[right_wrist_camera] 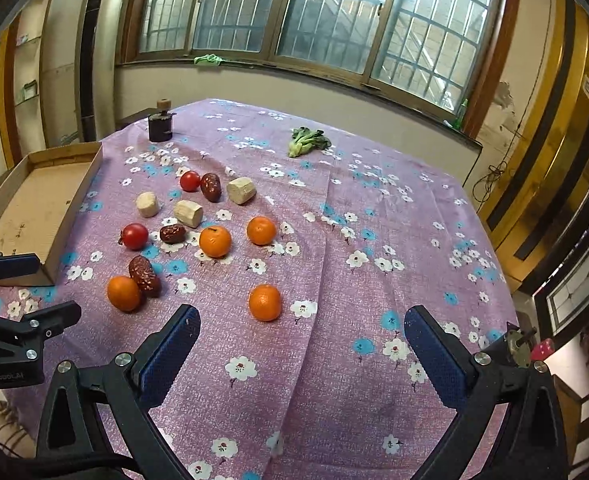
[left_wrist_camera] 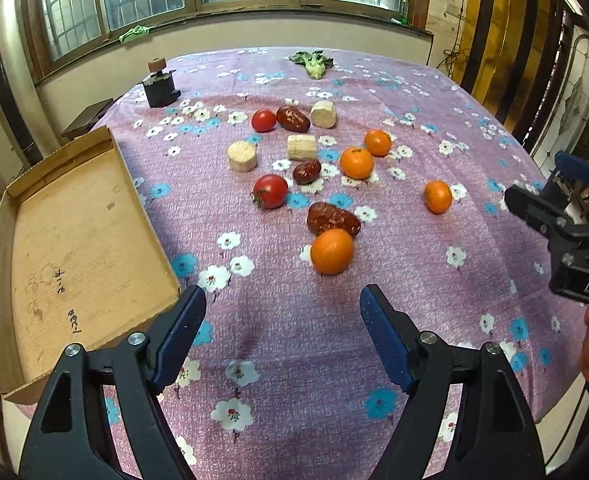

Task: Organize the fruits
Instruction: 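Grasp an orange with the left tool while the right tool grasps another orange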

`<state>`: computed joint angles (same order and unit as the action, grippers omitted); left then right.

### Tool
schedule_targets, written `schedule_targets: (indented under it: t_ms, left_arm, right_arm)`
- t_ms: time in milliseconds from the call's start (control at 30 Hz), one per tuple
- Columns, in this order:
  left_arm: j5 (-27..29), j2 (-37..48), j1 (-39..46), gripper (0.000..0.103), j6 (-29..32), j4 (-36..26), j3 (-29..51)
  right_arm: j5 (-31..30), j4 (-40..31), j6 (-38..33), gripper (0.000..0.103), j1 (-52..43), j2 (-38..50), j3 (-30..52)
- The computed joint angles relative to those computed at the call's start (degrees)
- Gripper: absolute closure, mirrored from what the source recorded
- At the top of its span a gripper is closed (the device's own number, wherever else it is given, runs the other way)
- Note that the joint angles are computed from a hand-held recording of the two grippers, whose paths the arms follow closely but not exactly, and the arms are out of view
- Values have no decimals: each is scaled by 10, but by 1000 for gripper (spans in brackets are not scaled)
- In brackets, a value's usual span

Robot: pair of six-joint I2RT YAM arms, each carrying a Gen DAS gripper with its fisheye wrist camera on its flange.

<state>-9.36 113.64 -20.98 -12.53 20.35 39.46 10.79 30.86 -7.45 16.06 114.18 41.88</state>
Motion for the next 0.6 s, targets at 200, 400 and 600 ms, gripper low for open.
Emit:
schedule_targets:
  t_ms: [200, 400, 600]
  left_arm:
    - [-8, 7, -5, 24, 0, -7, 3]
    - [-9, 5, -6, 23, 2, -7, 4]
    - [-8, 6, -7, 23, 0, -10, 7]
  right_arm:
    - [7, 5, -12, 0, 8, 3, 0]
    - [8, 2, -17, 0, 8, 9, 5]
    - [8, -2, -14, 0, 5, 14, 11]
